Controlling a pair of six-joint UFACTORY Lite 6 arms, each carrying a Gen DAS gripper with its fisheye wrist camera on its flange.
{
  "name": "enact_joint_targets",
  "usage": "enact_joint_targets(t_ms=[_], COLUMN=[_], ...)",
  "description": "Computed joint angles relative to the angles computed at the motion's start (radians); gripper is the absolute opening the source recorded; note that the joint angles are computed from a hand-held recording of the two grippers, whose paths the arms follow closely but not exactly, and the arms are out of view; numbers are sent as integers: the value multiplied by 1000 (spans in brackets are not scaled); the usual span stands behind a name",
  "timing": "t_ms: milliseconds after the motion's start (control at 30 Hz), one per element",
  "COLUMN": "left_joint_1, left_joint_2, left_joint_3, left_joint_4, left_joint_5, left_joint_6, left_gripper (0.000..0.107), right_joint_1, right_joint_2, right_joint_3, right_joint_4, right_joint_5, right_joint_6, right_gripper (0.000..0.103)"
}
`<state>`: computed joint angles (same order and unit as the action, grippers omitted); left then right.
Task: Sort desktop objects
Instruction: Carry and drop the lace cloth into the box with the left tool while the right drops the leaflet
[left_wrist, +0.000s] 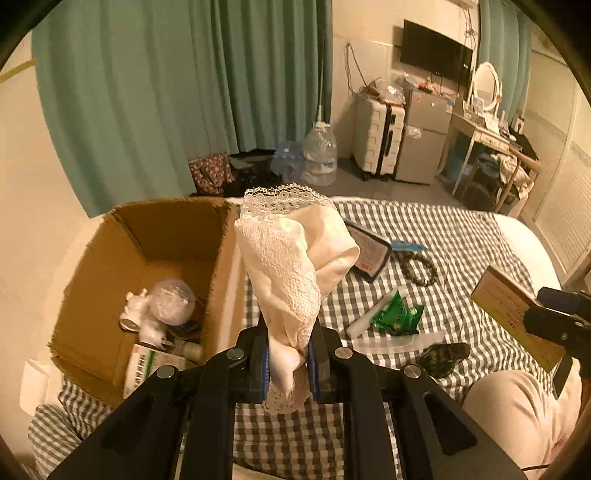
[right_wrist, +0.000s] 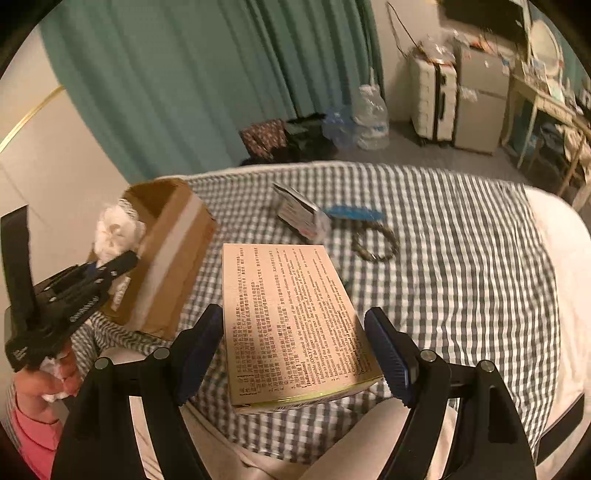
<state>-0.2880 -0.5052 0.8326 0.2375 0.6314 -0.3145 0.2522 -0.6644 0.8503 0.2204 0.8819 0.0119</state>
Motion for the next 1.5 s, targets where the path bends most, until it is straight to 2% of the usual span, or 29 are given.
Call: enact_joint_targets(t_ms=[100, 200, 367, 600, 833, 867, 900, 933, 967, 1000, 1100, 1267, 1333, 1500], left_joint_1=[86, 222, 464, 685, 786, 790, 799, 810, 822, 829, 824, 832, 847, 885], left_joint_2=[-32, -31, 27, 186, 366, 389, 418, 439, 462, 470, 483, 464, 443, 375], left_joint_3=[17, 46, 86, 107, 138, 143, 147, 155, 157, 149, 126, 89, 68, 27], left_joint_4=[-57, -186, -398, -544, -621, -618, -637, -660, -682, -688, -679, -662, -672, -703], left_joint_5=[6, 7, 7, -33, -101, -111, -116, -111, -113, -131, -170, -204, -202, -165], left_joint_6=[84, 259, 556, 793, 916, 913, 934, 961, 985, 996, 1009, 1021, 1034, 1083], left_gripper=[15, 15, 15, 15, 16, 25, 43, 54, 70, 75, 81, 83, 85, 87], right_joint_1=[184, 352, 550, 657, 674, 674, 672, 670, 672, 667, 659, 678, 676, 686], right_joint_2=[17, 69, 216, 450, 657, 689, 714, 744, 775, 807, 888, 1045, 1099, 1309], right_joint_3=[80, 155, 281, 416, 537, 556, 571, 593, 619, 646, 727, 916, 983, 1278], right_joint_4=[-150, -282, -409, -411, -335, -321, -309, -293, -282, -265, -223, -207, -189, -170], right_joint_5=[-1, 0, -20, -92, -144, -150, -154, -157, -157, -160, -161, -140, -137, -84], right_joint_6=[197, 358, 514, 541, 480, 466, 455, 440, 431, 417, 377, 359, 346, 355], right_gripper=[78, 78, 78, 78, 78, 78, 78, 78, 78, 78, 78, 78, 78, 80])
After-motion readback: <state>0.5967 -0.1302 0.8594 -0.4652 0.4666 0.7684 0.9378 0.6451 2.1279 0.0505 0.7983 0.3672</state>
